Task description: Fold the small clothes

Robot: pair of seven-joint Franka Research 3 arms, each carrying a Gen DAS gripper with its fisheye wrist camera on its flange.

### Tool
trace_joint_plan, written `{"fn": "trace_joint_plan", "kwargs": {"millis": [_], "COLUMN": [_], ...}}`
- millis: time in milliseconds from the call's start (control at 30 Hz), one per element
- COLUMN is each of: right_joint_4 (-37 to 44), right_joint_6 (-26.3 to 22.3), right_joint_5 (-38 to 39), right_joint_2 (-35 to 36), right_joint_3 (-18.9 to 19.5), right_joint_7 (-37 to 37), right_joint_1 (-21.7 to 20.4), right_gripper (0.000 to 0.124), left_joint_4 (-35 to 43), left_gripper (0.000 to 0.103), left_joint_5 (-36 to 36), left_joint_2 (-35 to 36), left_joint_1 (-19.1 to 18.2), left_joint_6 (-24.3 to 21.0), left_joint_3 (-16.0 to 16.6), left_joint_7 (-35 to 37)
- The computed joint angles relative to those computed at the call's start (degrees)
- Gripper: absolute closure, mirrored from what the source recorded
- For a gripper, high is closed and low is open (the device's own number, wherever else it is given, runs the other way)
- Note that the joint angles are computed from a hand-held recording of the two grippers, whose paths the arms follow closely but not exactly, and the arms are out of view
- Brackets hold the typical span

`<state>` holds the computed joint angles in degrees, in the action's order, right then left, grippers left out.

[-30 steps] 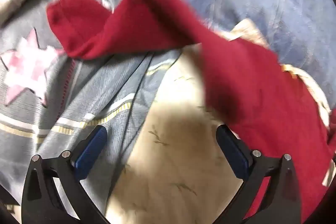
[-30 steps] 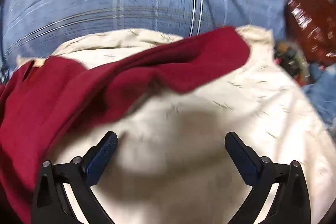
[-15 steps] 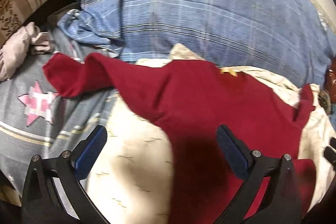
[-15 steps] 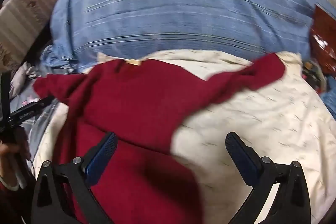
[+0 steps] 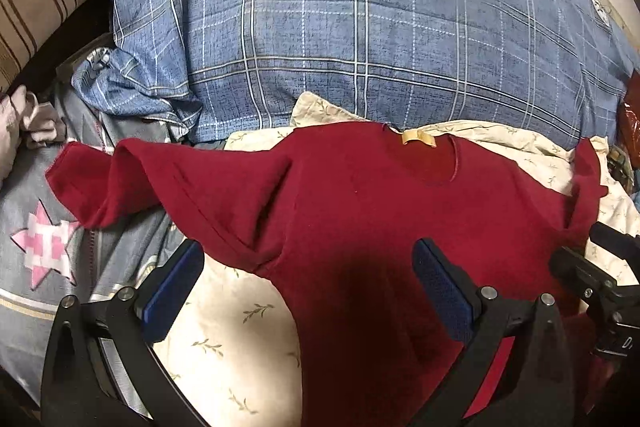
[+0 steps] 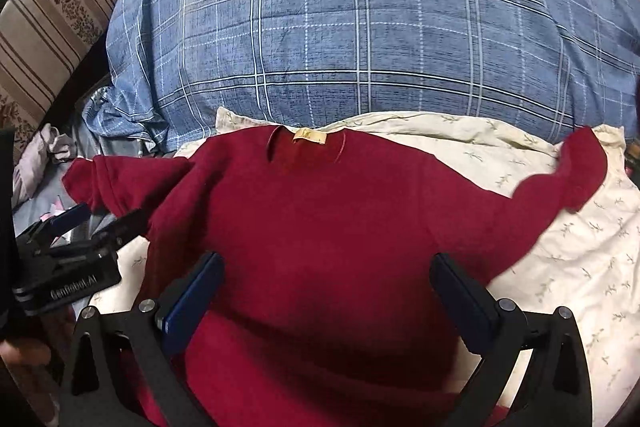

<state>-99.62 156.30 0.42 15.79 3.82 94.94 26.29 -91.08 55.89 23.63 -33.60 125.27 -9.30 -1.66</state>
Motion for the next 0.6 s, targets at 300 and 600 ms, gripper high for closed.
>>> {"fn": "trace_joint_plan", "kwargs": {"millis": [300,600], "right_joint_4": [4.56,6.82], "right_joint_6": [-0.39,-0.99], "right_joint_5": [1.24,0.76], "right_joint_2": [4.93,6.51], "right_joint_3": [0.08,-0.30], "right_joint_7": [0.85,0.01], "right_joint_1": [0.76,2.26], "right_gripper": [0.021,0.021], "left_joint_4": [-1.01,-1.44], "left_gripper": [0.000,0.000], "left_joint_5": [-1.64,-1.85], "left_joint_2": [0.84,0.69], "left_joint_1": [1.06,1.80], "left_joint_6": [2.67,2.57], "left_joint_3": [0.80,0.76], "left_joint_7": [-2.39,-2.90]}}
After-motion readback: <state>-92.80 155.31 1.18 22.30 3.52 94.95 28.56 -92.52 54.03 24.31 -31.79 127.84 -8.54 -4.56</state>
